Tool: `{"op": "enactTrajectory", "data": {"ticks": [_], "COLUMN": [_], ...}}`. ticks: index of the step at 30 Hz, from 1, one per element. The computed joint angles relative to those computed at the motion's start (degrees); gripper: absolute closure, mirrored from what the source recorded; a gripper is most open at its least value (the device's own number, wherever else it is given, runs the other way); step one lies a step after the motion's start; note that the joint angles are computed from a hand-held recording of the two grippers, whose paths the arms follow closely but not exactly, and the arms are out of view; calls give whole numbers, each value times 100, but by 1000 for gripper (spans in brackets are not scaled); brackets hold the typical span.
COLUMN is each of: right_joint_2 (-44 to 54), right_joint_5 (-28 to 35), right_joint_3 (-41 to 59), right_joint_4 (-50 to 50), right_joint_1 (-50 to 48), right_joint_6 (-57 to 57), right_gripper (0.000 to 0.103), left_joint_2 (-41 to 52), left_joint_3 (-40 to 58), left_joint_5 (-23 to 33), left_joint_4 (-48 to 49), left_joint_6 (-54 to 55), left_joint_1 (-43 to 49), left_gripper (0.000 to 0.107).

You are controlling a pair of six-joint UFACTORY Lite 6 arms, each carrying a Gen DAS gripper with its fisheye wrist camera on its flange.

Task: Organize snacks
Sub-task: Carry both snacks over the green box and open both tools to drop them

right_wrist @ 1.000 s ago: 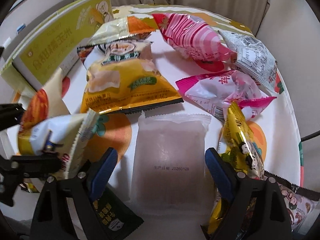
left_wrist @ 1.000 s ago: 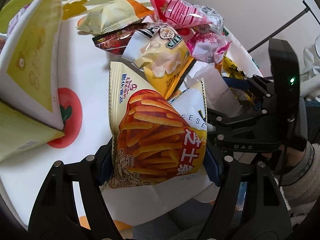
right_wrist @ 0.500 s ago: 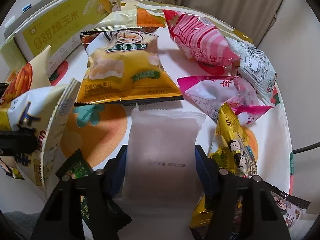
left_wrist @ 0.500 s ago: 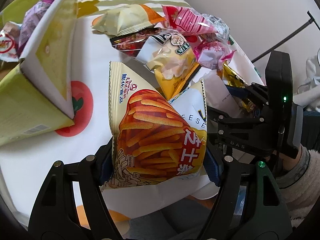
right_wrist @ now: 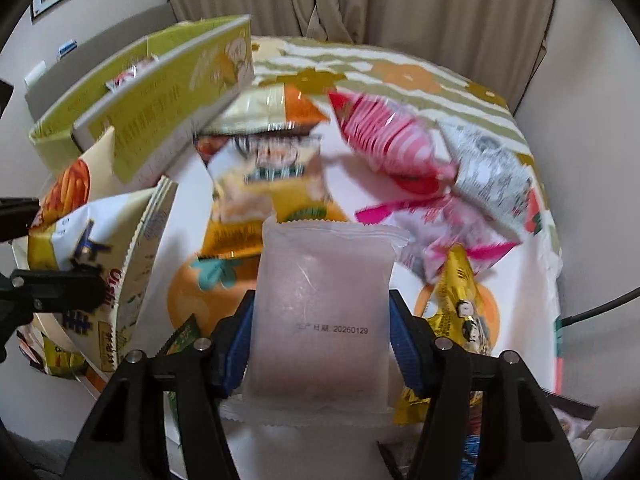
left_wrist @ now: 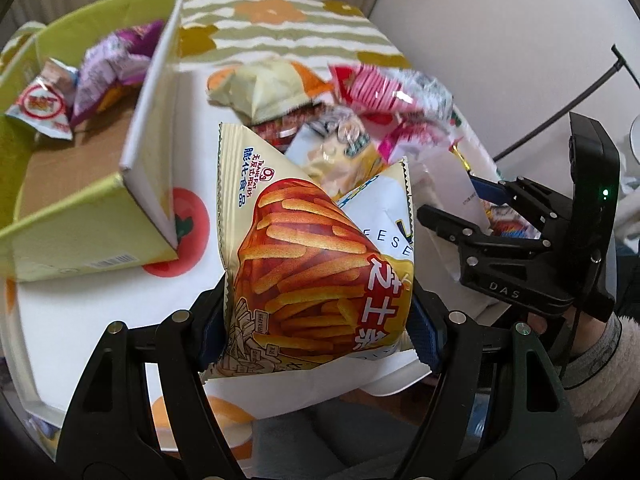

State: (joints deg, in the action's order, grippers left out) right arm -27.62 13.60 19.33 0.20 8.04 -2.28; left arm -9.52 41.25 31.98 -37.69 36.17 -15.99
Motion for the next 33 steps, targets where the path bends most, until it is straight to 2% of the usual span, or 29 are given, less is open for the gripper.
{"op": "enactTrajectory", "data": {"ticks": [5,11,16,23,26,33], "right_joint_2": [-570,-591,-351,645,1367,3342], "right_joint_5": [659,1289,1561,1266,1134,1139], "right_joint_3": [399,1272,2065,3359,4115,6070], "right_joint_4": [871,1949,2077,1095,204,-794], "right_joint_1": [-382,-869,-725,435,1118,2104], "right_joint_6": [-1098,-2599,-2689,-1158,20,1491], "right_gripper": [46,46,46,46,46,46], "left_joint_2": [-566,-1078,-954,191,973,3170], "left_joint_3": [190,590,1271,2689,3524,5753], "left_joint_5": [208,425,704,1264,1556,2241], "left_joint_4": [473,1037,1036,501,376,721], "left_joint_6": [-802,-1611,-1519,-349,61,429], "left_joint_1": [31,206,852,2281,2819,3520], "left_gripper": [35,35,35,35,35,35]}}
